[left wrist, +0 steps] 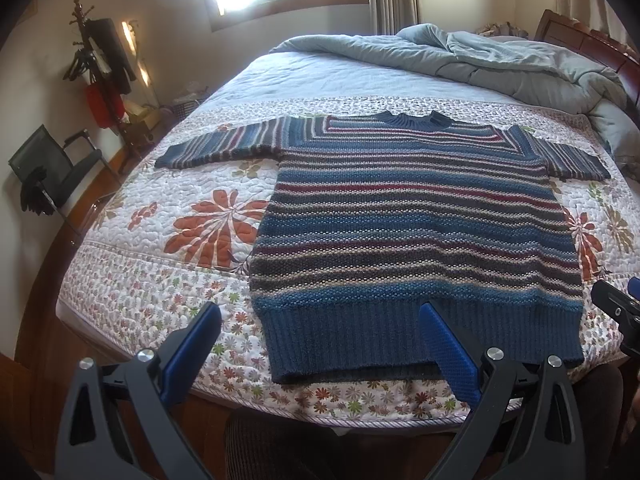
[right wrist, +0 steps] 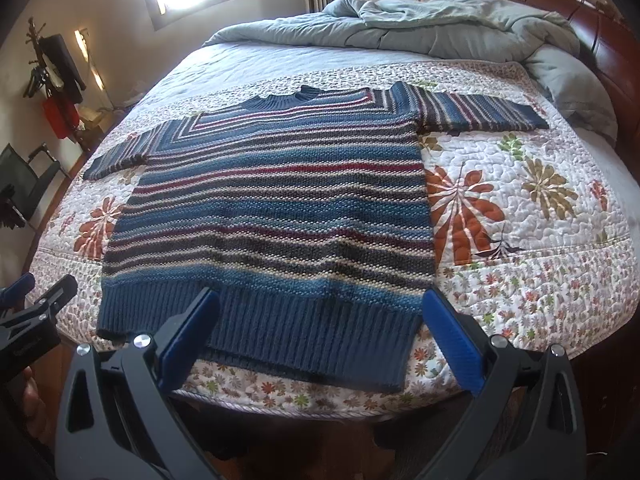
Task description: Fold small clothes
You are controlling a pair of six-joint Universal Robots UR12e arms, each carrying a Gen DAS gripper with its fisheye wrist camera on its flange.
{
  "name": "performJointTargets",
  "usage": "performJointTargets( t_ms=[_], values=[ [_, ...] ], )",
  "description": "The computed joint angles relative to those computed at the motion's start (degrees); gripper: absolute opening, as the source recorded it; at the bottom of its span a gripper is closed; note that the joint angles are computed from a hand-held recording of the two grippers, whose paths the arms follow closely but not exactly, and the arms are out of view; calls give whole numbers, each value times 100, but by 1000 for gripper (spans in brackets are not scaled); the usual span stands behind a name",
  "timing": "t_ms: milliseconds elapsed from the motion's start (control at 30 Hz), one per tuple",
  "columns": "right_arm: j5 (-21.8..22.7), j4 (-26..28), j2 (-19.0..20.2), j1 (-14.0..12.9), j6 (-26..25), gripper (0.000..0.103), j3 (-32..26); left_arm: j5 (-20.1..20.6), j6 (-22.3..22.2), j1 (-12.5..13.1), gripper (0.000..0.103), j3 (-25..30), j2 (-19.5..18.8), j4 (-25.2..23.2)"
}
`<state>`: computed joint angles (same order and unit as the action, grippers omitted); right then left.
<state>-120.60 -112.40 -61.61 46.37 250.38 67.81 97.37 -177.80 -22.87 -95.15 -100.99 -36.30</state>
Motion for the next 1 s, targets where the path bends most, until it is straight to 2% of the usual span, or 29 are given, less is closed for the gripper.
performJointTargets(
  t_ms=[467, 667, 733, 867, 1000],
  values=[
    [92, -75, -28, -22, 28, 100, 71, 9, -8, -1, 99, 17, -11, -40],
    [183, 5, -114, -173, -199, 100, 177, 45, 13, -78, 99, 370, -292, -216],
    [259, -5, -219, -290, -293, 100, 309, 29, 6, -138, 99, 621, -474, -311],
    [429, 138, -626, -737, -376, 100, 742, -50, -98, -327, 99, 1469, -1050, -707],
    [593, 441, -1072, -1398, -299, 100, 1205, -261, -247, -577, 99, 2682, -1847, -1319]
  ],
)
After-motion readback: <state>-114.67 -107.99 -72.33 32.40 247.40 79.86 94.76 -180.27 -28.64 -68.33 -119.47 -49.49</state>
